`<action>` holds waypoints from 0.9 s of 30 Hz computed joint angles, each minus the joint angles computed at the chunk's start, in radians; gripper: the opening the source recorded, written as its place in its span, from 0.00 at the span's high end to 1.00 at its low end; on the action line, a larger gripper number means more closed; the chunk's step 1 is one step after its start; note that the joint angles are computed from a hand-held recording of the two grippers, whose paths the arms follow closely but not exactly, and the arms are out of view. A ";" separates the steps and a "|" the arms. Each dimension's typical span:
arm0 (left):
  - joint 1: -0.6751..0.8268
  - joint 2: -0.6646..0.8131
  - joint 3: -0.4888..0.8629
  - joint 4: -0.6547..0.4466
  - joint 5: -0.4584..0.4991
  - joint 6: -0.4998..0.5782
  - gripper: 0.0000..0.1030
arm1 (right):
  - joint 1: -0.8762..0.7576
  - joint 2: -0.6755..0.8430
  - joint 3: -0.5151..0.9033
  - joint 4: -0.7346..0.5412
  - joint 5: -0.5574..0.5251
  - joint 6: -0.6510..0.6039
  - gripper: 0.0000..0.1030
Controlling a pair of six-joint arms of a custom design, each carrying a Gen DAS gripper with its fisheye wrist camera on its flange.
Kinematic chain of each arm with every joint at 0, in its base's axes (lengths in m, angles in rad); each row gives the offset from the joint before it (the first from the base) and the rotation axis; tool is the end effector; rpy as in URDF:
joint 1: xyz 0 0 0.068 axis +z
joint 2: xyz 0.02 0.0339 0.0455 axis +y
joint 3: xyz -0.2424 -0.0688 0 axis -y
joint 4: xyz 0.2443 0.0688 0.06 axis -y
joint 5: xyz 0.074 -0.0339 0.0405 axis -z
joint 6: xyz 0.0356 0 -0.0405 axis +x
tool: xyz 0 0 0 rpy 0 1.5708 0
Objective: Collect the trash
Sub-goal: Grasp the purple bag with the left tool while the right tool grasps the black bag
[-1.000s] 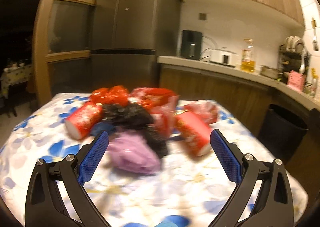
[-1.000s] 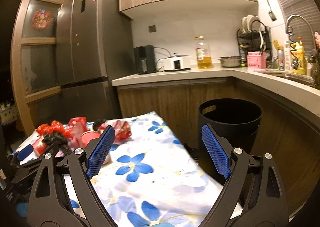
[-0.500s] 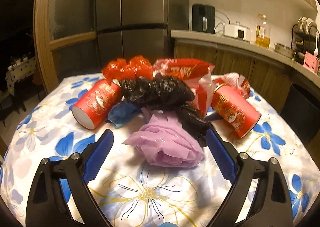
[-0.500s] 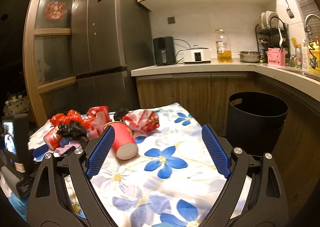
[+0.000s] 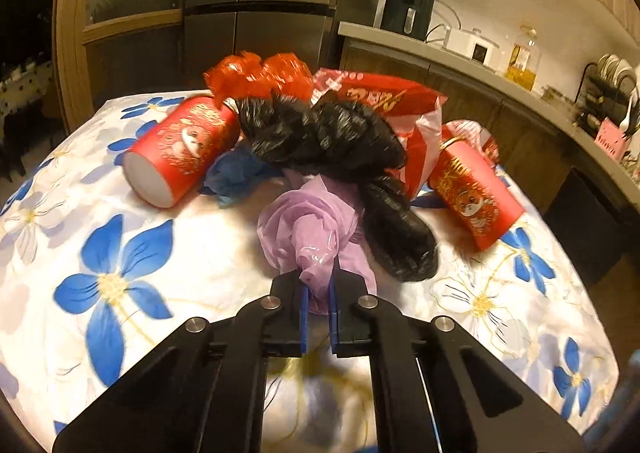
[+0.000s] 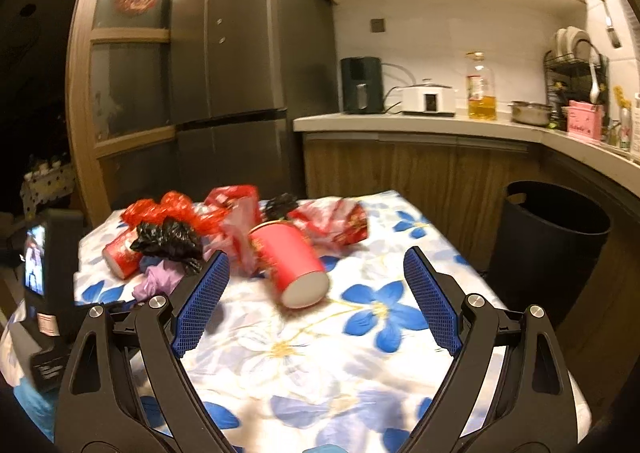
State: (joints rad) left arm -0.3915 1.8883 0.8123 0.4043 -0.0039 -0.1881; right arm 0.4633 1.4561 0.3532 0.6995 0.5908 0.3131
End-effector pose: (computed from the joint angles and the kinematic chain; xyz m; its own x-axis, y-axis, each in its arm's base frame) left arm 0.3238 -0.1335 0.0891 -0.6359 0.0602 -0.7694 0.2645 0.9536 -0.1440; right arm 0.2336 0.0945 0.1227 -0.3073 0.1325 -0.9424 0.1911 0.9787 0.0753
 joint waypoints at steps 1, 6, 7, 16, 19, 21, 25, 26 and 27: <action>0.005 -0.019 -0.014 -0.006 0.001 0.008 0.94 | 0.003 0.025 0.017 0.004 -0.016 -0.003 0.15; 0.058 -0.129 -0.145 0.031 0.026 0.049 0.94 | 0.052 0.182 0.147 0.002 -0.088 -0.020 0.19; 0.070 -0.146 -0.168 0.041 0.033 0.056 0.94 | 0.059 0.203 0.166 0.000 -0.101 -0.020 0.21; 0.223 -0.217 -0.287 0.074 0.109 0.094 0.94 | 0.125 0.389 0.362 -0.035 -0.271 -0.028 0.27; 0.257 -0.239 -0.312 0.092 0.123 0.086 0.94 | 0.138 0.447 0.443 -0.097 -0.267 -0.033 0.34; 0.275 -0.264 -0.336 0.113 0.121 0.087 0.94 | 0.132 0.471 0.488 -0.135 -0.274 -0.020 0.39; 0.312 -0.310 -0.368 0.136 0.134 0.074 0.94 | 0.128 0.524 0.573 -0.188 -0.288 -0.022 0.47; 0.320 -0.317 -0.374 0.143 0.137 0.072 0.94 | 0.128 0.538 0.592 -0.199 -0.292 -0.026 0.49; 0.332 -0.328 -0.381 0.145 0.142 0.072 0.94 | 0.130 0.554 0.615 -0.216 -0.295 -0.031 0.54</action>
State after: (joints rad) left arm -0.0596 1.5603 0.4310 0.5493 0.1382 -0.1162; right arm 0.5933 2.0096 0.9677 0.4832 0.2959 0.2818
